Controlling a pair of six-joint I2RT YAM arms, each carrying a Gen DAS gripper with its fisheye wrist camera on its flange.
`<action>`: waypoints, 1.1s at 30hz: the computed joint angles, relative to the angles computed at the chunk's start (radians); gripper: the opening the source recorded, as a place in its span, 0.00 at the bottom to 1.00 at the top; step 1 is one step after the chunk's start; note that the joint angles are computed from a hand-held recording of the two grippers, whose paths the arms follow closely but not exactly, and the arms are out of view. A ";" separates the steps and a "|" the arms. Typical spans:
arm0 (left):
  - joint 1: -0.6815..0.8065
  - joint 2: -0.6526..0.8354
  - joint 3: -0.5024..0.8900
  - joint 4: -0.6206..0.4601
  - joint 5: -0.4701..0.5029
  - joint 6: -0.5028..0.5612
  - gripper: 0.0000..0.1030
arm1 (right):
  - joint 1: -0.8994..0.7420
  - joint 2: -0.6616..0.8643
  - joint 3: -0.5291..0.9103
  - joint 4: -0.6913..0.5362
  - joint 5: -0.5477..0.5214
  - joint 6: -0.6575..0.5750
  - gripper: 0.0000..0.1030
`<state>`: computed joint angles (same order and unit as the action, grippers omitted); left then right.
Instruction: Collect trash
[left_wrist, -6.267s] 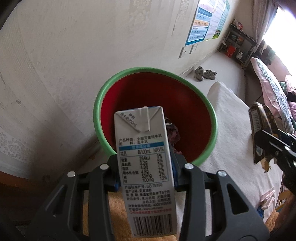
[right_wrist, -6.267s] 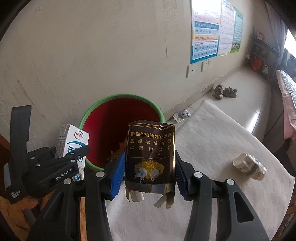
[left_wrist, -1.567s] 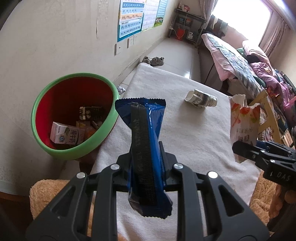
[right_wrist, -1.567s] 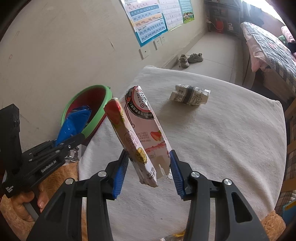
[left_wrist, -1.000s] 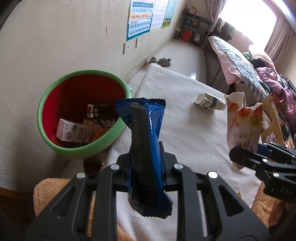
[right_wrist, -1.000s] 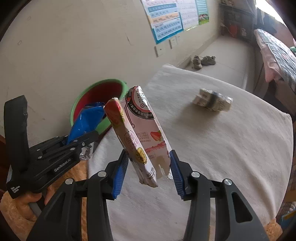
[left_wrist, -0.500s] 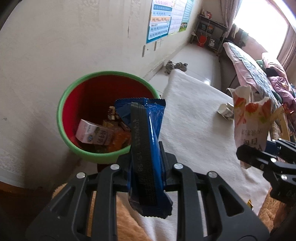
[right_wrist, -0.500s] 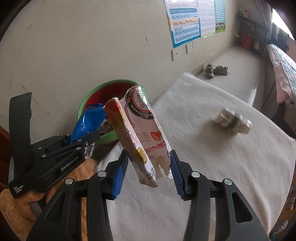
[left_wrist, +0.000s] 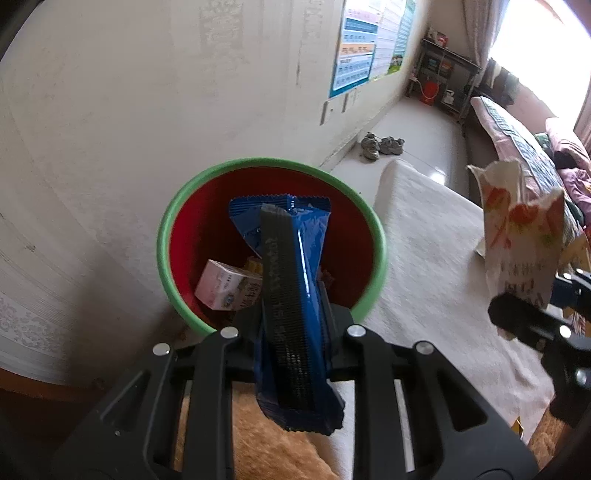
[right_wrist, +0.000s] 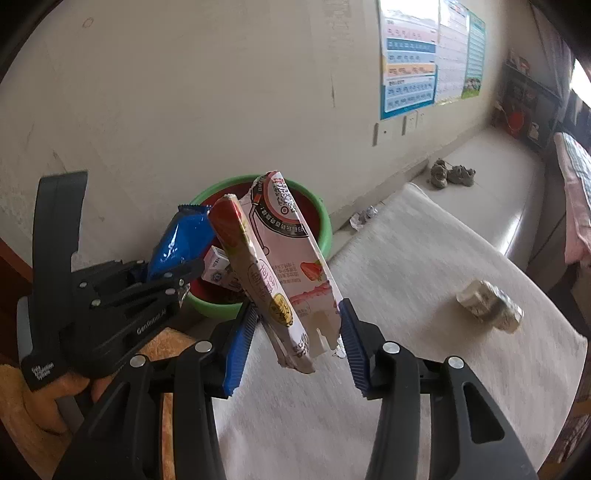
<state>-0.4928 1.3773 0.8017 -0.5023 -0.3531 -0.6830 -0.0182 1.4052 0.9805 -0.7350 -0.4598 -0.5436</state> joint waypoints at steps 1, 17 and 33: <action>0.010 -0.002 -0.006 0.005 0.003 0.002 0.21 | 0.012 0.005 0.001 0.008 0.004 0.006 0.45; 0.207 0.104 -0.028 0.121 0.140 0.054 0.21 | 0.236 0.165 0.078 0.130 0.137 0.084 0.28; 0.247 0.082 -0.065 0.148 0.165 0.058 0.21 | 0.054 0.274 -0.035 0.038 0.045 0.234 0.70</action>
<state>-0.2459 1.4598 0.7364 -0.3543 -0.1882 -0.6249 0.0363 1.6788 0.9460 -0.6972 -0.4151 -0.3093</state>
